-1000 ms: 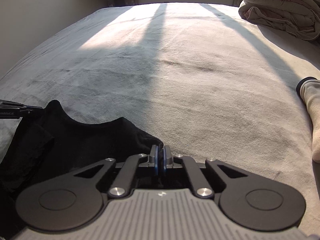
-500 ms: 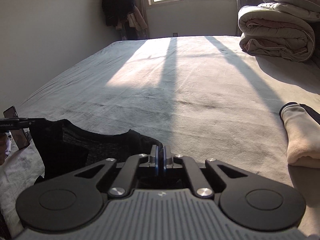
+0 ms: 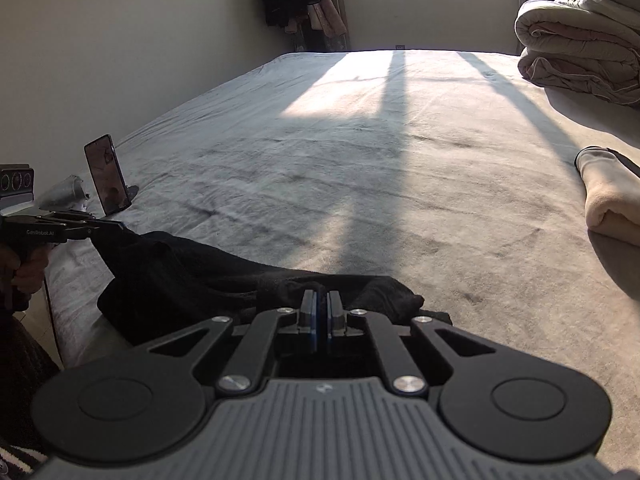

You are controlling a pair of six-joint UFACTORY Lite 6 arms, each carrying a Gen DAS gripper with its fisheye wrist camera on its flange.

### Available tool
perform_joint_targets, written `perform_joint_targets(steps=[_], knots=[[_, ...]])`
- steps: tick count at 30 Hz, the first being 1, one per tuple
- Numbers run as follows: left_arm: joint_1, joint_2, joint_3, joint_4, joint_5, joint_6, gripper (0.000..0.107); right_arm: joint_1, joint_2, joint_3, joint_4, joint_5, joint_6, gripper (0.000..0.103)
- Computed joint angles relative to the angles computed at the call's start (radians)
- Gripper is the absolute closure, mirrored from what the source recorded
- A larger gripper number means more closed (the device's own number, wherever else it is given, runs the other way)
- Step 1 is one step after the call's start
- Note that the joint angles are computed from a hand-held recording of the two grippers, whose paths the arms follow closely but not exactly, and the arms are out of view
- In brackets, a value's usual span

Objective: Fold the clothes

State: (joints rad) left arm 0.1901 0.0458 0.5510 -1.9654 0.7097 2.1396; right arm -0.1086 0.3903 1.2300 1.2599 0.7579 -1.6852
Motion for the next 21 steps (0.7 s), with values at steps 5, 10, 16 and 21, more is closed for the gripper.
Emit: perform_joint_targets(steps=[5,10,16,21], knots=[[0.007,0.024,-0.035,0.099,-0.048,-0.008,0.101,0.007,0.007,-0.097,-0.063,-0.092,-0.068,0.092],[0.051,0.0,-0.072,0.114,0.008,-0.025,0.065,-0.041,-0.061,-0.192,0.005,-0.056,-0.162,0.087],[0.0,-0.014,-0.066,0.049,0.034,-0.017,0.056,-0.07,-0.093,-0.215,0.097,0.078,-0.226,0.049],[-0.108,0.065,0.004,-0.062,-0.034,0.042,0.056,0.026,-0.068,-0.203,0.078,0.074,-0.271,0.049]])
